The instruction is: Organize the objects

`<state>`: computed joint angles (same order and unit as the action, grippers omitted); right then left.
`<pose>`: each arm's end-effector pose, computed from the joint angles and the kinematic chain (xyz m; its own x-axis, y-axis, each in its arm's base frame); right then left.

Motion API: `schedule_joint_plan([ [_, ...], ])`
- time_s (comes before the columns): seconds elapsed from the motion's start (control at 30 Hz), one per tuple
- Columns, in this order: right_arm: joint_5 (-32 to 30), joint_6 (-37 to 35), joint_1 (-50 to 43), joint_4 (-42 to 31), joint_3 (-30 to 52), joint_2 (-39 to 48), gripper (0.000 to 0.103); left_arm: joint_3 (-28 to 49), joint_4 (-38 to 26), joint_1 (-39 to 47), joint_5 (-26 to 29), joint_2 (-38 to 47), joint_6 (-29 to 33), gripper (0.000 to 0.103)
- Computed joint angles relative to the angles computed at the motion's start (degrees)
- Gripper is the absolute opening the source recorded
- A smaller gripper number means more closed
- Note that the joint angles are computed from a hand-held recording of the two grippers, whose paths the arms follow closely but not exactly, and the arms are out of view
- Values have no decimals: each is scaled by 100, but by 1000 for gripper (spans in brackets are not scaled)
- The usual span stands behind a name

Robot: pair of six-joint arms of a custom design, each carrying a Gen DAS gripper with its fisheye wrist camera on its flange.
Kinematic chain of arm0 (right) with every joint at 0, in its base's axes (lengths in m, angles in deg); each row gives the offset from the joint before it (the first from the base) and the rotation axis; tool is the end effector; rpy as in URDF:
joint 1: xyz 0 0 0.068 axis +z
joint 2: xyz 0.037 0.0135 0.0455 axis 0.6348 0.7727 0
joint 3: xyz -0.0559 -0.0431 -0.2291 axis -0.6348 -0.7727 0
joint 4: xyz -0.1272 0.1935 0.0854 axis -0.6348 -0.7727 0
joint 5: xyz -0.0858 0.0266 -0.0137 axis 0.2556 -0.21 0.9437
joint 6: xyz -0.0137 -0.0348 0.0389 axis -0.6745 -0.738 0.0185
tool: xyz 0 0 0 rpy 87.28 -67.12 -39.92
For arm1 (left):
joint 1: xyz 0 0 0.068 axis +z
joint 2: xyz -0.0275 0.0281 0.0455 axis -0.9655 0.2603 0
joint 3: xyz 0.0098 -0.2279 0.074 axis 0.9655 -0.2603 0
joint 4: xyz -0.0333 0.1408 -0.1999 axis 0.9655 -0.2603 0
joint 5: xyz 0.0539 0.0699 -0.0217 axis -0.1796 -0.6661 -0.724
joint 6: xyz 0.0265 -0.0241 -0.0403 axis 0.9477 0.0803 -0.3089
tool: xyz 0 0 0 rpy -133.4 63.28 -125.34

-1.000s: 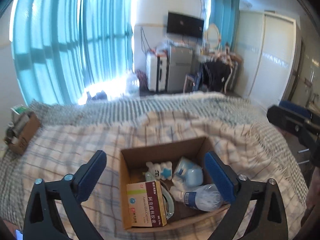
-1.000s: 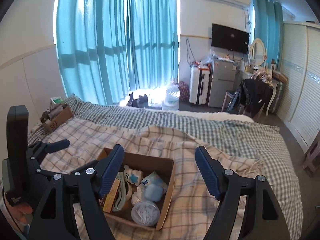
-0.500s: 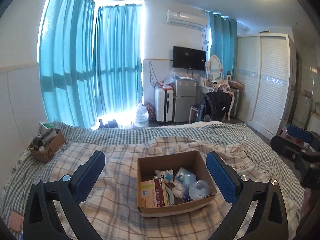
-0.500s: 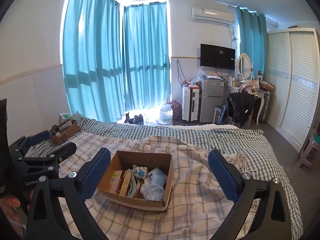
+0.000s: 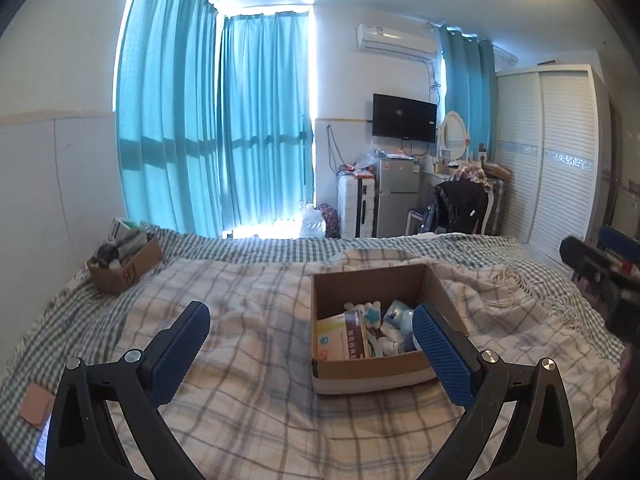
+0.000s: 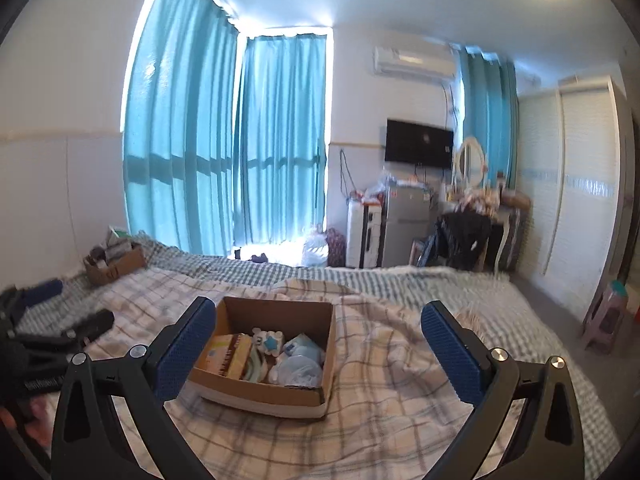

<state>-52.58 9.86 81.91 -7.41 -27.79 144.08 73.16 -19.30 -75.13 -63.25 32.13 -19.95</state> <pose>0.1812 0.1389 0.2220 -0.2518 -0.1079 -0.9617 -0.1390 0.9875 -0.0744 0.2041 -0.0008 0.1838 -0.3727 0.0082 -0.9279 0.0087 0.9999 0.0054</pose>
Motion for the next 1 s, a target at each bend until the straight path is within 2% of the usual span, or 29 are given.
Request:
schedule_joint_plan([
  [0.07,210,-171,204,345,-213,171,103,-148,112,87,52,-81,-26,103],
  [0.17,35,81,190,514,-405,236,103,-293,167,206,192,-256,-117,103],
  [0.4,-219,323,-96,361,-413,94,103,-271,59,65,46,-342,-163,103],
  [1.0,-169,357,100,223,-328,216,103,-244,-130,-215,-204,-525,-132,103],
])
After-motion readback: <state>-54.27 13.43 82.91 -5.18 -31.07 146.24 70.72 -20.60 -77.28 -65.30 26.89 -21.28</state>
